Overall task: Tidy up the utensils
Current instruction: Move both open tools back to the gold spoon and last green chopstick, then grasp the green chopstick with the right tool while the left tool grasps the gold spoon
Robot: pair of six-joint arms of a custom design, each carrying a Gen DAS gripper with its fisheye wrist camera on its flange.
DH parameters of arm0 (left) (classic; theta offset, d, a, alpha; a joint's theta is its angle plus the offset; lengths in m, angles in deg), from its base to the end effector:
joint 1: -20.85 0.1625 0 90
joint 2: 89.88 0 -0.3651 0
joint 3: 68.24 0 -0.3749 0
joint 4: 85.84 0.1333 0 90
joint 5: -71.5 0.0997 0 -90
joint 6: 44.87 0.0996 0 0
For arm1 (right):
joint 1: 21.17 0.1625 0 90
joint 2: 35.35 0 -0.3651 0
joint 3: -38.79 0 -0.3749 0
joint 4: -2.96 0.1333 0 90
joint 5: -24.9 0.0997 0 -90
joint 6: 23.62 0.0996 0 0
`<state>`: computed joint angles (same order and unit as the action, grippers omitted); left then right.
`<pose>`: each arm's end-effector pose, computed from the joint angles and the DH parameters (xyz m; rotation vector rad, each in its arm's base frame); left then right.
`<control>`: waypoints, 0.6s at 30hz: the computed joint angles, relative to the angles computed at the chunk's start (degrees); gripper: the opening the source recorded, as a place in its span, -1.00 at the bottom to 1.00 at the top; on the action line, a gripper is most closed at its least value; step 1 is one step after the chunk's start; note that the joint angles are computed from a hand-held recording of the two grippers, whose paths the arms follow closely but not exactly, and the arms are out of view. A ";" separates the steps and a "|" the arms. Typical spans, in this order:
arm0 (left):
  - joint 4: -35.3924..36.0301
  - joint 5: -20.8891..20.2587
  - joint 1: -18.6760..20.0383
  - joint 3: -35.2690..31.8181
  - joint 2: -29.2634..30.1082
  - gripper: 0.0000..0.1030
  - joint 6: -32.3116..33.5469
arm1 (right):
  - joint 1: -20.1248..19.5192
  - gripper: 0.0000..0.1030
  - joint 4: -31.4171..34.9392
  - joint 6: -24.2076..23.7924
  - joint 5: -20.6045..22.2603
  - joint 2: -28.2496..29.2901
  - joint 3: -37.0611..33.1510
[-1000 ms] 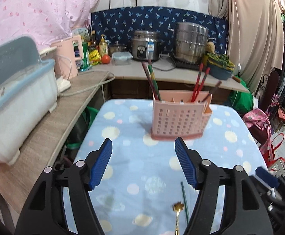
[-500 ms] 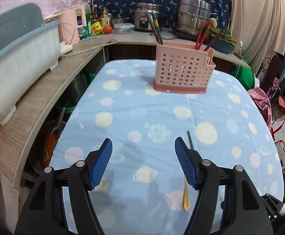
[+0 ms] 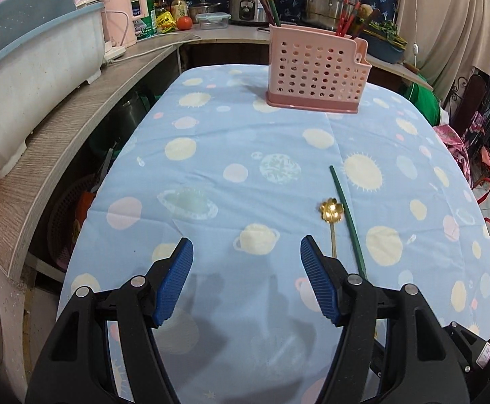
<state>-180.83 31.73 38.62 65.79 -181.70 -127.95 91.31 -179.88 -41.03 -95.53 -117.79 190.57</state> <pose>-0.2283 -0.2935 0.1645 0.1379 2.2264 -0.8504 0.1936 -0.2511 0.1346 0.7414 -2.4701 0.5660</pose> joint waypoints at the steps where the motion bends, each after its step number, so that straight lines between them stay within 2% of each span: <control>1: -0.04 -0.27 -0.08 0.14 0.06 0.22 0.00 | -0.16 -0.33 -0.31 -0.02 -0.04 0.12 0.10; 3: -0.06 -0.71 -0.16 0.34 0.11 0.22 -0.06 | -0.26 -0.35 -0.80 -0.06 -0.18 0.55 0.22; 7: -0.20 -1.56 -0.25 0.85 -0.08 0.22 -0.18 | -0.45 -0.55 -1.40 -0.38 -0.63 1.48 0.38; 11: -0.46 -2.37 -0.29 1.24 0.05 0.22 -0.18 | -0.56 -0.66 -2.92 -0.87 -1.10 2.10 0.72; 13: -0.83 -2.77 -0.16 1.33 0.28 0.23 0.05 | -0.74 -0.83 -3.60 -0.96 -1.47 2.34 0.79; 18: -2.98 -3.65 0.23 1.53 1.31 0.33 1.40 | -2.25 -0.87 -4.33 -0.22 -1.21 1.34 1.03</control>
<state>-183.82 28.08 38.85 67.32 -180.40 -126.55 89.06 -184.21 -41.25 -96.74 -116.45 191.60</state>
